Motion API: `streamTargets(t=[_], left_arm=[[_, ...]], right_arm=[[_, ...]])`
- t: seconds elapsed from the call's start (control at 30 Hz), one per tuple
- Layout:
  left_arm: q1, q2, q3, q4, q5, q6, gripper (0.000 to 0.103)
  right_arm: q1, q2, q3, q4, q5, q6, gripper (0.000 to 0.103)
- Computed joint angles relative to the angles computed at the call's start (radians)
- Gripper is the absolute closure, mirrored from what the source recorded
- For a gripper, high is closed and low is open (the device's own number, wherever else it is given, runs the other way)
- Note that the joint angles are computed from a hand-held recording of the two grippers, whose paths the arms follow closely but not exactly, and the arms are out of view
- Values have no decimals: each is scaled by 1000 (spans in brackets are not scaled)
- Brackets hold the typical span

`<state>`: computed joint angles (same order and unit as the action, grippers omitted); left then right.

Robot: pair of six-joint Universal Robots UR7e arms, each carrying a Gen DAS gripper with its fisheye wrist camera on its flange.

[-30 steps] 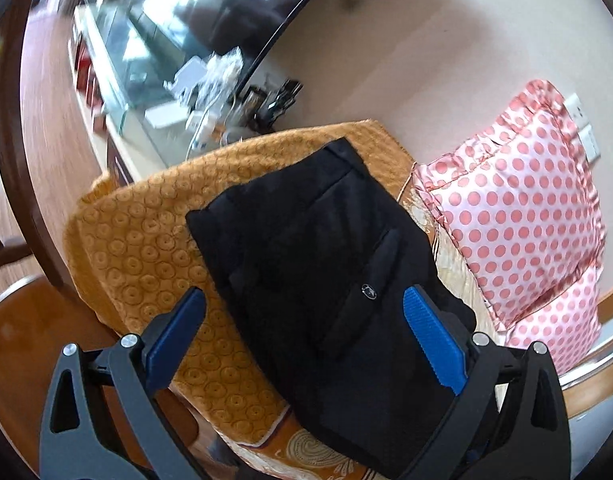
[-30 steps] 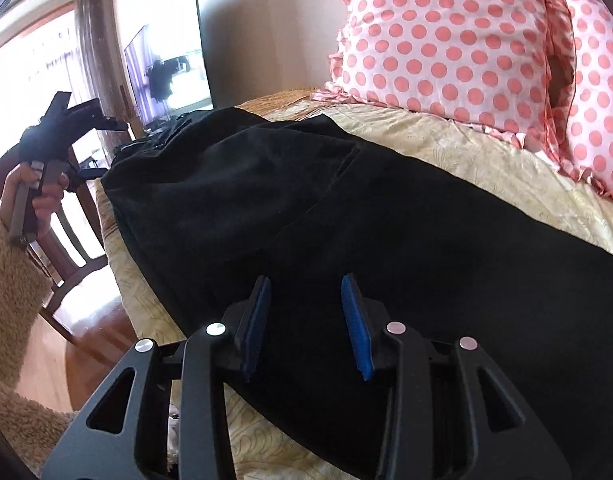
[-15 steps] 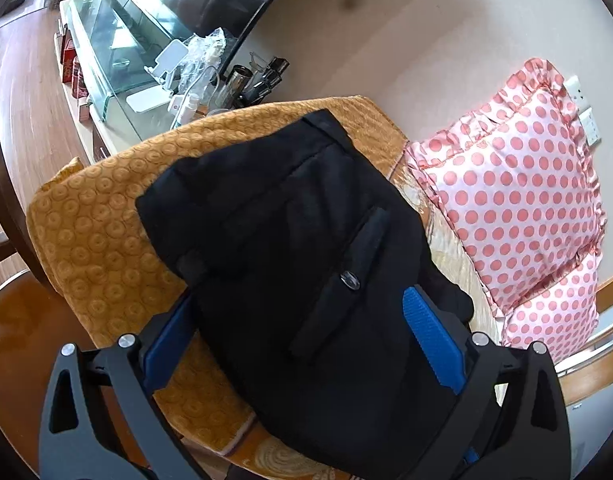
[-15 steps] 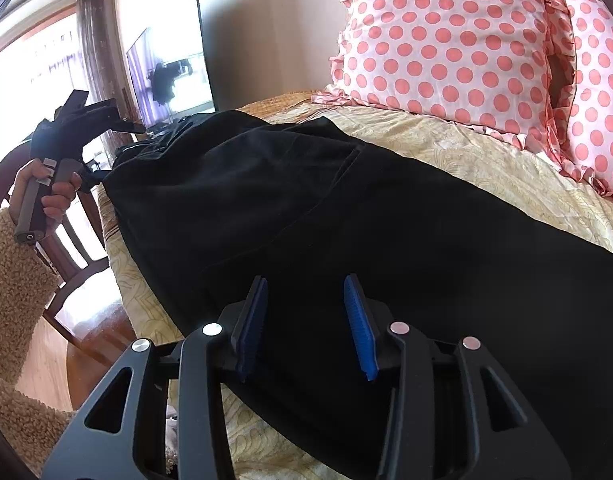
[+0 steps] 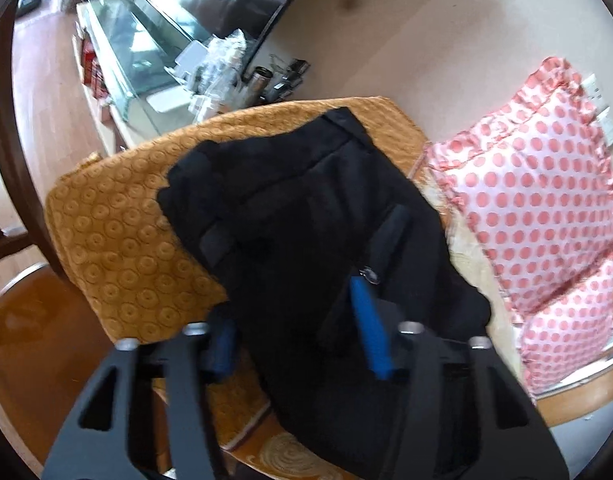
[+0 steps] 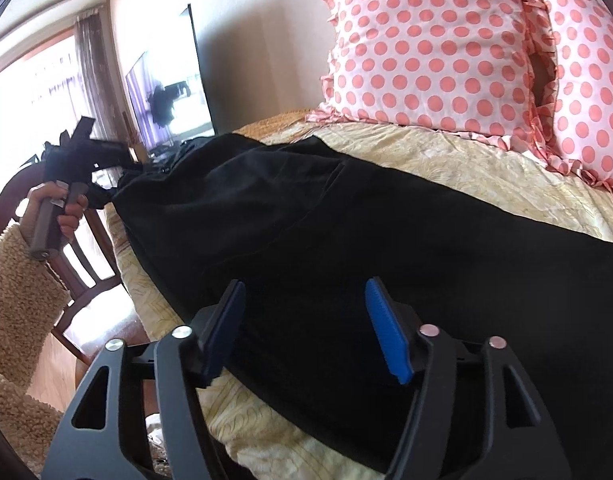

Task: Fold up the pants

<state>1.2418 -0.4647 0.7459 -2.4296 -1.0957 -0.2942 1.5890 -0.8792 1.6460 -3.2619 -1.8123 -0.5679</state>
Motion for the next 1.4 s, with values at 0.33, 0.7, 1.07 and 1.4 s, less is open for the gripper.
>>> streamTargets(t=[0.33, 0.7, 1.07, 1.4], left_arm=[[-88, 1, 25, -152, 92, 249, 90], [-252, 83, -1, -207, 2, 564, 92], [-374, 131, 216, -63, -313, 752, 93], [-378, 143, 245, -93, -346, 731, 93]], right_arm=[[-41, -88, 103, -110, 65, 51, 32], [-111, -200, 234, -256, 103, 117, 30], [-207, -329, 377, -422, 60, 235, 30], [-249, -361, 414, -459, 51, 294, 30]])
